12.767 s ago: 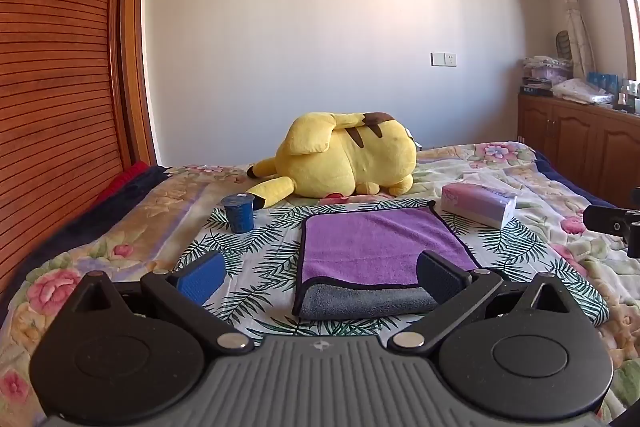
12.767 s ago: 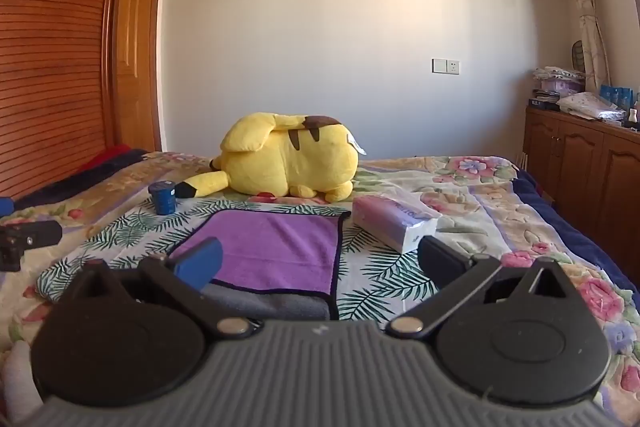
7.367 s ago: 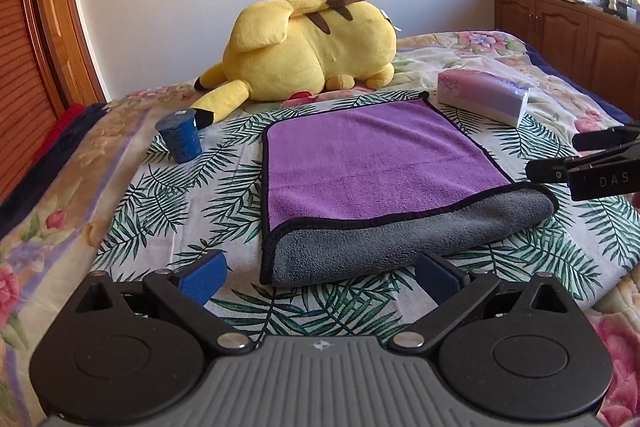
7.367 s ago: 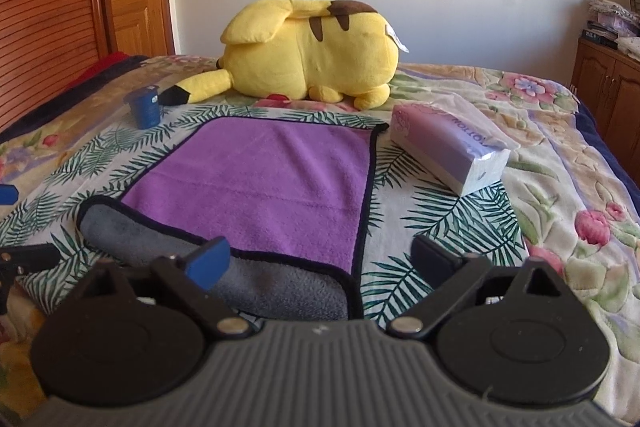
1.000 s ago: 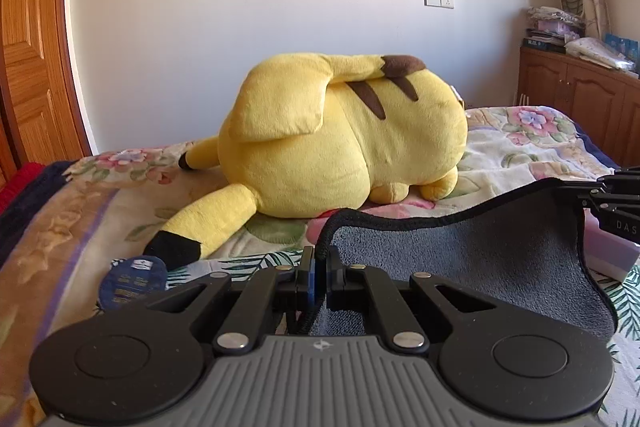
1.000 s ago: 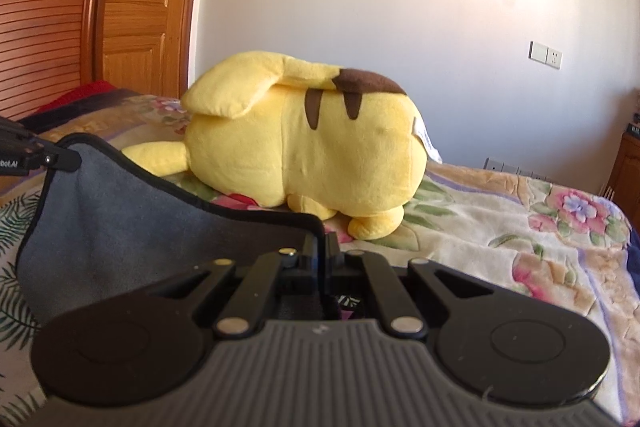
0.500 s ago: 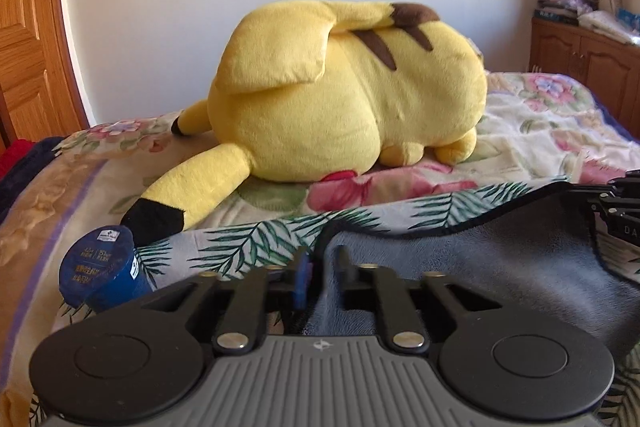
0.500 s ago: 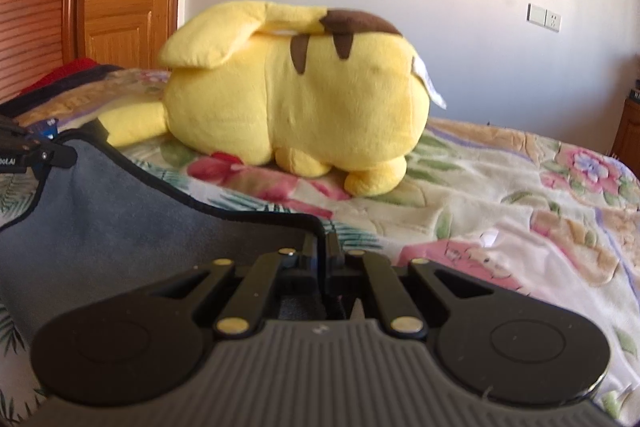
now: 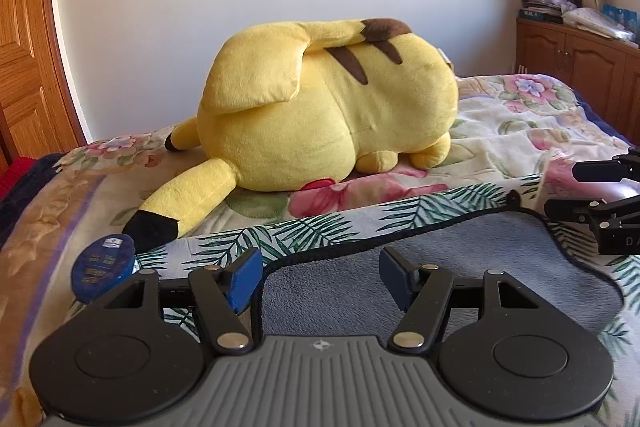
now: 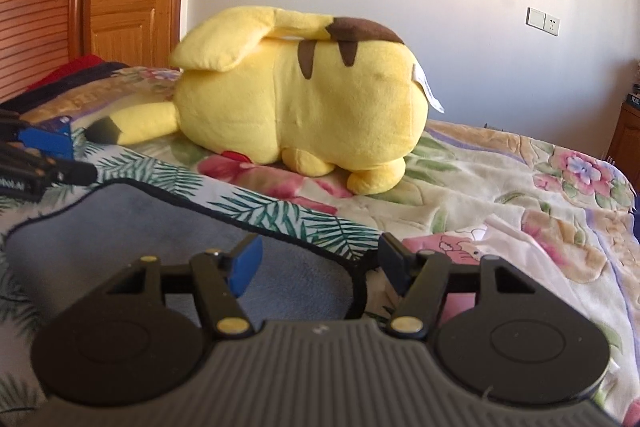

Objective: Fold towel

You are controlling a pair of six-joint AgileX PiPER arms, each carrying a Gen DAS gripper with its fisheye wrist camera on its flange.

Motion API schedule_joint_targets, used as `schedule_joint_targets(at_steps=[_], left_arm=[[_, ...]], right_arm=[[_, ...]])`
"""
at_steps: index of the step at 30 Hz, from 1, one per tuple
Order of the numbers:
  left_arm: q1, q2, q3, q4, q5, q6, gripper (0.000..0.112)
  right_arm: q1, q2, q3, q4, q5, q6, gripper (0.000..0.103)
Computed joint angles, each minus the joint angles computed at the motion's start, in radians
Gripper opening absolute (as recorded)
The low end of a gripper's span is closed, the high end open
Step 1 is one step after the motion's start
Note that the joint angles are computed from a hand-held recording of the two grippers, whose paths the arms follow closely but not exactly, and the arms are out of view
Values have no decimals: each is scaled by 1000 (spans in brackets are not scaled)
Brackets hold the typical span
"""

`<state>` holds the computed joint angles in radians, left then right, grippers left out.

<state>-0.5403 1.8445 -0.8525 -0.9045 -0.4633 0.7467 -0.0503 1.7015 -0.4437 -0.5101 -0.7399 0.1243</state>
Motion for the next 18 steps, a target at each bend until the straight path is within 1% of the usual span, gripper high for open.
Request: schedule_joint_targets(at_steps=[4,9,14,18], left_arm=[[-36,-91,18,-150,23,145,47],[-100,-209,35,-384,10,377,51],[-165,-320,49,-588,-31,568,56],[-223,-397,54,-724,-80,697,61]], right_arm=[[-9,-142,38,-87,75,102,65],[-31,-329,66,-256,177,292,65],[-68,-497,76,-503,247,576,65],[-104,-627,79,-748,269,848,65]])
